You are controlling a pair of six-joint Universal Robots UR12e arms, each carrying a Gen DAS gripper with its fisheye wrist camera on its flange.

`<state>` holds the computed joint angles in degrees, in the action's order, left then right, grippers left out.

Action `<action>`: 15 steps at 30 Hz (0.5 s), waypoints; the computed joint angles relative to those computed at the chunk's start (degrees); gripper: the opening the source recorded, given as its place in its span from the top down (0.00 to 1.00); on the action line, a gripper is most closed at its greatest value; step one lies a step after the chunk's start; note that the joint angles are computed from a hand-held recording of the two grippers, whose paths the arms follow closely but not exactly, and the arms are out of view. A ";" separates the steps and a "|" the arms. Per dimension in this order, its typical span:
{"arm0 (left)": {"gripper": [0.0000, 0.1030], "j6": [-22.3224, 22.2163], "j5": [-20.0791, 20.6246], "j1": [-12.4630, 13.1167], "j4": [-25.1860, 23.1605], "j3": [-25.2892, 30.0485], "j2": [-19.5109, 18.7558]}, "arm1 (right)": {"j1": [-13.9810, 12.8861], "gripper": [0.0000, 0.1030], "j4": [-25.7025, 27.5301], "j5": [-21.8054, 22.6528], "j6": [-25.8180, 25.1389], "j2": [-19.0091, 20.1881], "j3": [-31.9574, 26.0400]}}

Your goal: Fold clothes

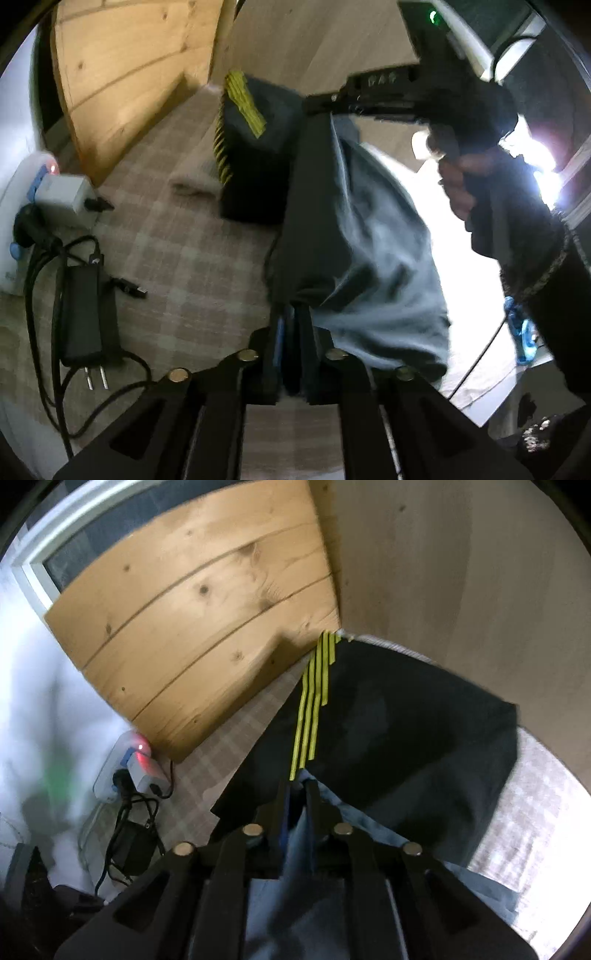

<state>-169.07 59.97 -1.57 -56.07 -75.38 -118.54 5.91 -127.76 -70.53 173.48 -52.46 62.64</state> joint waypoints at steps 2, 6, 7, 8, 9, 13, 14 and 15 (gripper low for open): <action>0.87 -1.19 2.08 0.12 -0.06 0.09 0.07 | -0.44 0.75 3.95 1.45 0.39 0.33 -1.90; 0.82 -3.06 3.83 0.75 3.18 -0.88 1.71 | -2.78 0.74 0.77 5.49 1.03 -2.31 -0.20; 0.82 -2.59 4.82 0.65 4.37 -1.34 2.50 | -3.88 0.70 -1.72 6.67 1.07 -3.80 1.52; 0.82 -2.15 5.32 0.53 5.05 -1.61 3.04 | -4.92 0.67 -4.19 6.93 1.04 -5.30 3.51; 0.82 -1.47 5.37 0.21 5.70 -1.85 3.54 | -6.08 0.59 -7.00 6.36 0.97 -6.99 6.01; 0.80 2.37 4.23 -2.17 5.18 -2.09 4.54 | -10.42 0.51 -11.44 3.19 -0.65 -11.75 14.54; 0.78 3.42 3.85 -2.88 4.68 -2.02 4.65 | -11.28 0.51 -10.56 3.52 -0.47 -11.99 15.76; 0.78 4.58 3.36 -3.82 3.55 -2.10 4.73 | -12.15 0.51 -9.63 3.84 -0.32 -12.17 16.89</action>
<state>-164.49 63.33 -5.39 -52.52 -77.48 -113.81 -6.23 -137.39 -66.69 173.15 -64.63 79.54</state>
